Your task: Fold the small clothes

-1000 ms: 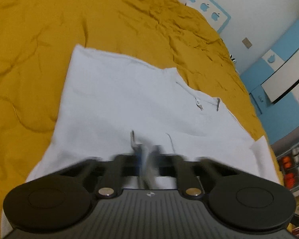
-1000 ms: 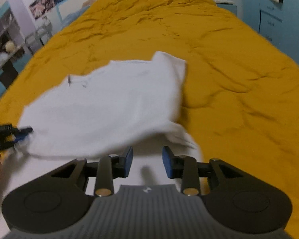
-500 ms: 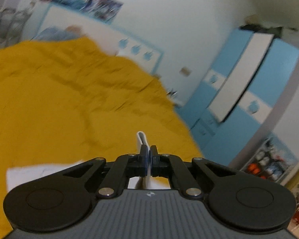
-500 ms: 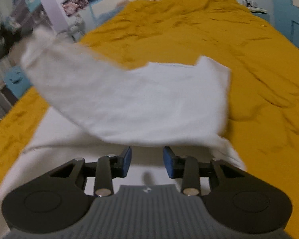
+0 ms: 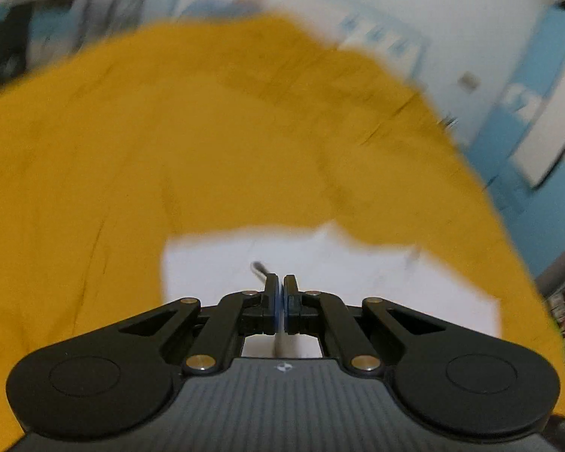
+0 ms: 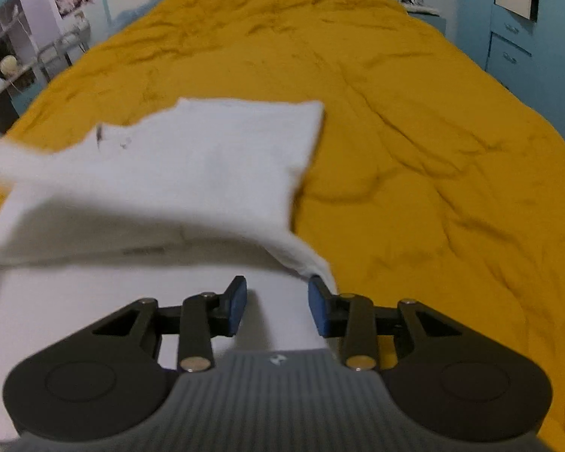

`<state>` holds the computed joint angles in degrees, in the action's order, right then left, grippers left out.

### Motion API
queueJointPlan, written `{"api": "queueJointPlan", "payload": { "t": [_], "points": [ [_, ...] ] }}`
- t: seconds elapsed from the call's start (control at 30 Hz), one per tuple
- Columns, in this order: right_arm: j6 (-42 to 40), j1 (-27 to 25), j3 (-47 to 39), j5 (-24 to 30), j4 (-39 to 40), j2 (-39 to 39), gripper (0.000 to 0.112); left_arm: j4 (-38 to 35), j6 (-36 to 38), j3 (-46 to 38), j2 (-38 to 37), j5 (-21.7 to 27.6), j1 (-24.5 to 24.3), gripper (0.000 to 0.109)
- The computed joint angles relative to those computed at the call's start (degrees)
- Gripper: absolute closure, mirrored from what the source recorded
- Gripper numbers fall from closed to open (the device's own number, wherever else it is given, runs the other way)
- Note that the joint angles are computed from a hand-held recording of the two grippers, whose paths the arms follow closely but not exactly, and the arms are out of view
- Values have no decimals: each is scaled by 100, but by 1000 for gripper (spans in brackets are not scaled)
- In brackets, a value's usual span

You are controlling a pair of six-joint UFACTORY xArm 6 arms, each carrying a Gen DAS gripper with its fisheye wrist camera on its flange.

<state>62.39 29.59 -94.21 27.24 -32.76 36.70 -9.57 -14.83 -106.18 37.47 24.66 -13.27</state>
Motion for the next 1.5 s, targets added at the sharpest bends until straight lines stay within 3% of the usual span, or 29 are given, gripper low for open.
{"api": "queueJointPlan", "payload": {
  "t": [0.13, 0.33, 0.4, 0.57, 0.67, 0.7, 0.77, 0.83, 0.9, 1.0, 1.07, 1.13, 1.2, 1.27, 1.33, 1.5],
  "points": [
    [-305, 38, 123, 130, 266, -167, 81, 174, -429, 205, 236, 161, 129, 107],
    [-682, -53, 184, -109, 495, -419, 80, -614, 66, 682, 165, -253, 161, 101],
    [-727, -123, -257, 62, 465, -161, 80, -965, 361, 637, 179, -217, 201, 92],
    [-1254, -451, -1287, -189, 1920, 807, 80, -932, 259, 486, 308, -230, 177, 90],
    [-1616, -557, -1741, -256, 2855, 1257, 95, -1090, 340, 386, 409, -244, 177, 90],
    [-1709, -560, -1791, -366, 3090, 1342, 112, -1200, 454, 372, 422, -249, 176, 90],
    [-1744, -565, -1860, -300, 2841, 1343, 112, -1454, 781, 459, 376, -387, 161, 104],
    [-1493, -571, -1626, -443, 2323, 1128, 112, -1883, 1278, 561, 300, -571, 116, 106],
    [-1527, -596, -1621, -340, 2344, 1086, 112, -1745, 1229, 528, 310, -571, 96, 107],
    [-1806, -581, -2253, 290, 2535, 1507, 112, -631, 410, 231, 539, -217, 130, 107],
    [-1819, -557, -2494, 473, 2533, 1682, 112, -430, 235, 165, 610, -127, 152, 107],
    [-1648, -555, -2353, 389, 2482, 1576, 112, -576, 316, 217, 565, -135, 166, 106],
    [-1495, -537, -2022, 270, 2271, 1309, 102, -758, 452, 250, 497, -73, 186, 105],
    [-1598, -511, -1630, 115, 2244, 1001, 99, -911, 619, 424, 351, -171, 178, 95],
    [-1693, -475, -1265, 12, 2240, 727, 99, -1150, 939, 691, 170, -349, 141, 92],
    [-1801, -423, -1054, 368, 2337, 645, 99, 43, 46, 679, 186, -8, 112, 92]
  ]
}}
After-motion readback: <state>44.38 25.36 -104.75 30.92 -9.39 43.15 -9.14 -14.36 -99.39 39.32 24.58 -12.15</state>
